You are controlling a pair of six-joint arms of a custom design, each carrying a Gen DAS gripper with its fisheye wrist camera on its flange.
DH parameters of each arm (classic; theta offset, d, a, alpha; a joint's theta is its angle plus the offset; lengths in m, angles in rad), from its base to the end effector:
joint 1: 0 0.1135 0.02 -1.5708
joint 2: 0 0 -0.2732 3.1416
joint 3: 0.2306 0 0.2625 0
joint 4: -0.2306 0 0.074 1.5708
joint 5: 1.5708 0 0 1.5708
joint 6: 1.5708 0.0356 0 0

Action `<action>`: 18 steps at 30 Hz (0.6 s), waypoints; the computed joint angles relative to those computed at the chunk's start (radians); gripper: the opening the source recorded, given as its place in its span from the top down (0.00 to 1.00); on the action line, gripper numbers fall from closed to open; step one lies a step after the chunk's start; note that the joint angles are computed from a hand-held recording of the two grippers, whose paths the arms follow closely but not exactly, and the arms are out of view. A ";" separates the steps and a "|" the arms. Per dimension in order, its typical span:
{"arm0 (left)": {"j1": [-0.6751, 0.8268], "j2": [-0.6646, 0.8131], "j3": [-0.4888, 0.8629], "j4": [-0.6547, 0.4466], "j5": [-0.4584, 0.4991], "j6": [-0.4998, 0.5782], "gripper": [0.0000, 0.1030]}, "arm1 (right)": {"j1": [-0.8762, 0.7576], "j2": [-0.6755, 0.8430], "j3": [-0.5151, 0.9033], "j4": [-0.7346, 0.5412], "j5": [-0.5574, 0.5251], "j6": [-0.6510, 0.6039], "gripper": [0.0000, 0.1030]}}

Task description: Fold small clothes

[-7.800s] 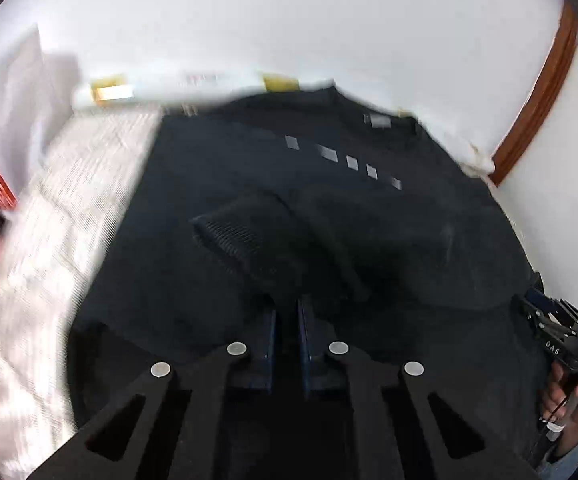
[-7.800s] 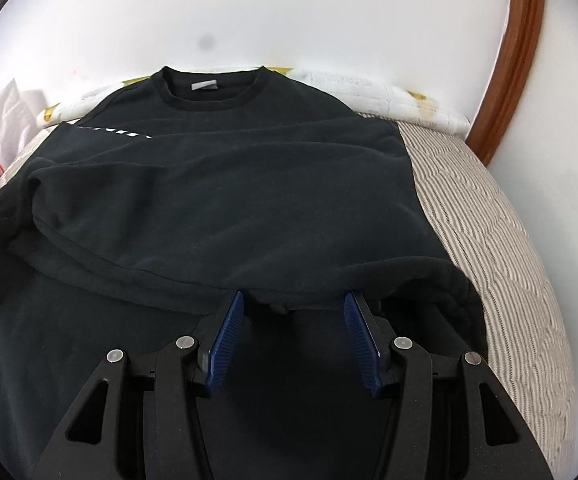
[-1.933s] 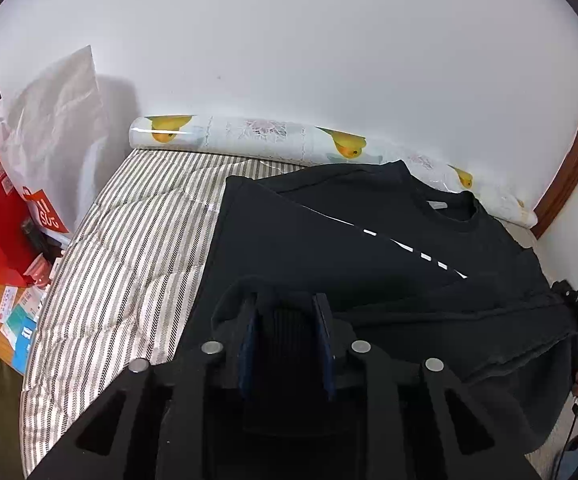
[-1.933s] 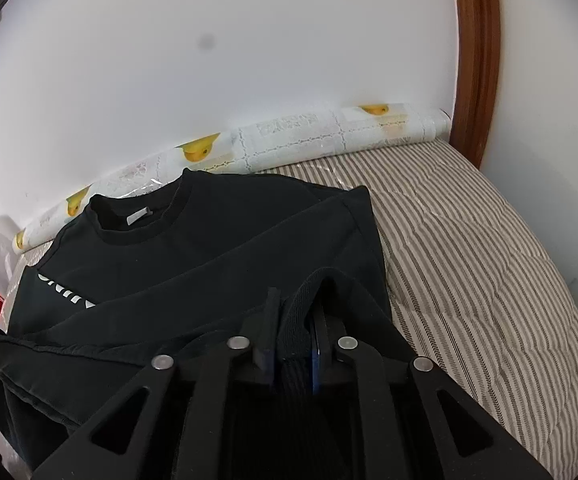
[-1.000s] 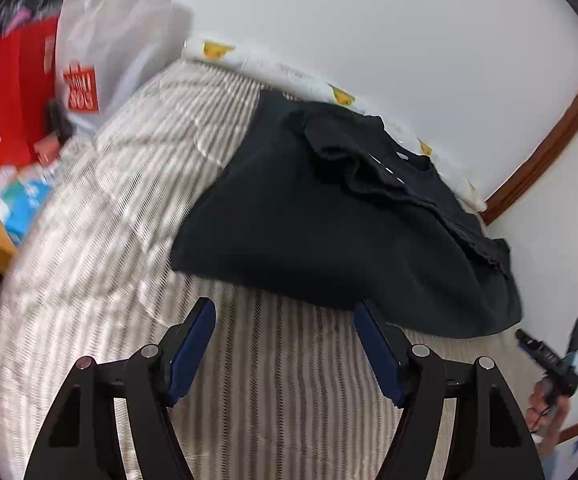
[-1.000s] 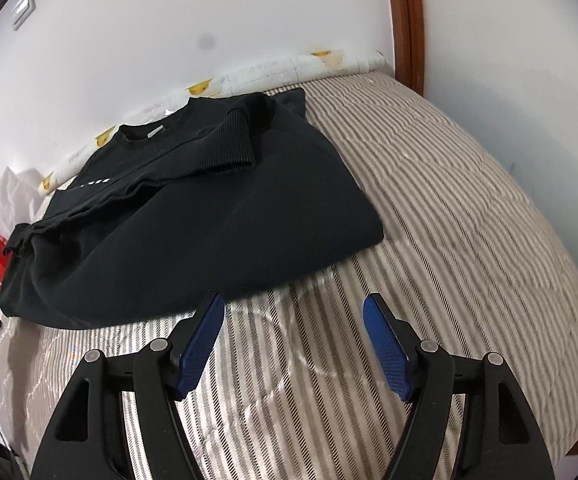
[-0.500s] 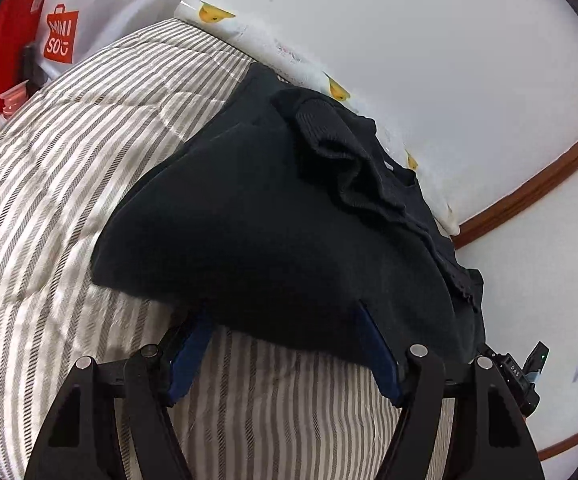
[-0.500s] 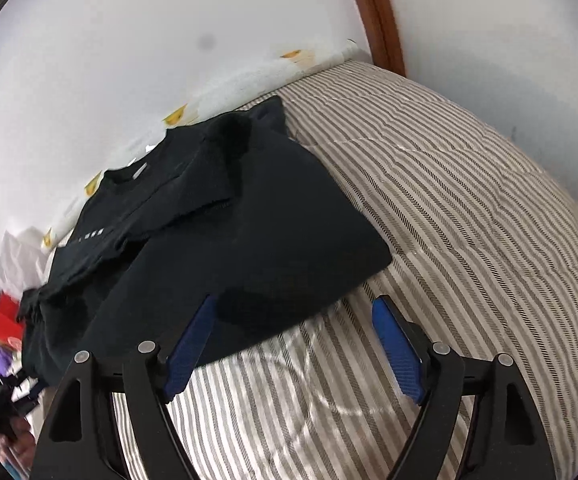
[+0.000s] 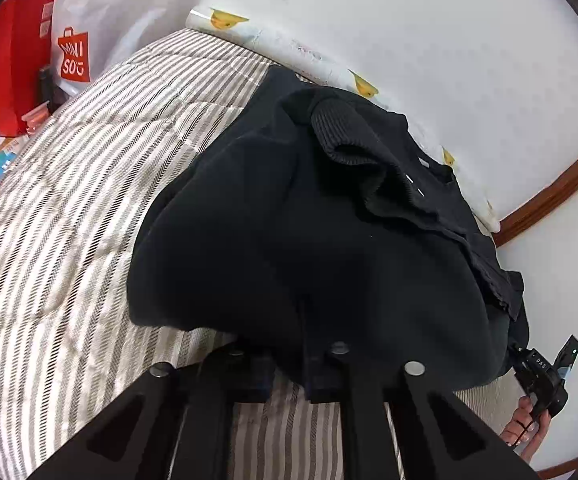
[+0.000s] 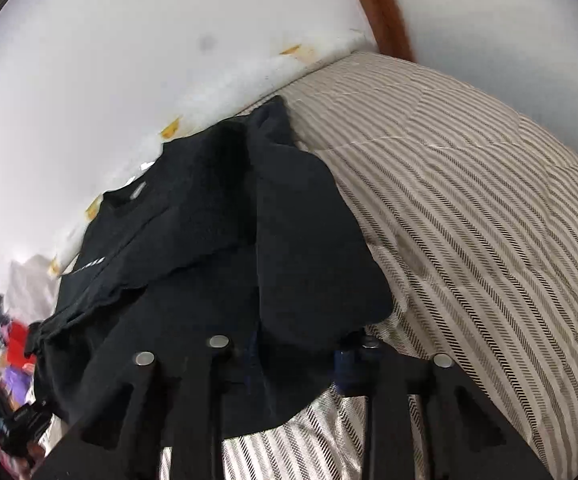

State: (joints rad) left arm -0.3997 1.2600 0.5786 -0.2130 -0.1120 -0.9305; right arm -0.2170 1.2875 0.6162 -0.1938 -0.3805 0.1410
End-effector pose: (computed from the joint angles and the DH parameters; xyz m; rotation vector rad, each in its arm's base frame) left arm 0.2237 -0.0902 0.1739 -0.7057 2.4078 -0.4339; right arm 0.2475 -0.0410 0.1823 0.2589 2.3836 0.4268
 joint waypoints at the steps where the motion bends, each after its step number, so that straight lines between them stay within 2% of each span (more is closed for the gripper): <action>1: -0.014 -0.022 -0.005 -0.017 -0.015 -0.004 0.93 | -0.002 -0.015 -0.005 -0.008 0.002 -0.014 0.79; 4: -0.058 -0.090 -0.025 -0.062 -0.060 -0.016 0.93 | -0.009 -0.076 -0.026 -0.035 0.009 -0.061 0.83; 12: -0.218 -0.269 -0.070 -0.227 -0.164 -0.126 0.93 | -0.089 -0.228 -0.063 -0.202 -0.057 -0.178 0.84; 18: -0.448 -0.349 -0.081 -0.389 -0.303 -0.285 0.93 | -0.221 -0.444 -0.123 -0.418 -0.106 -0.396 0.84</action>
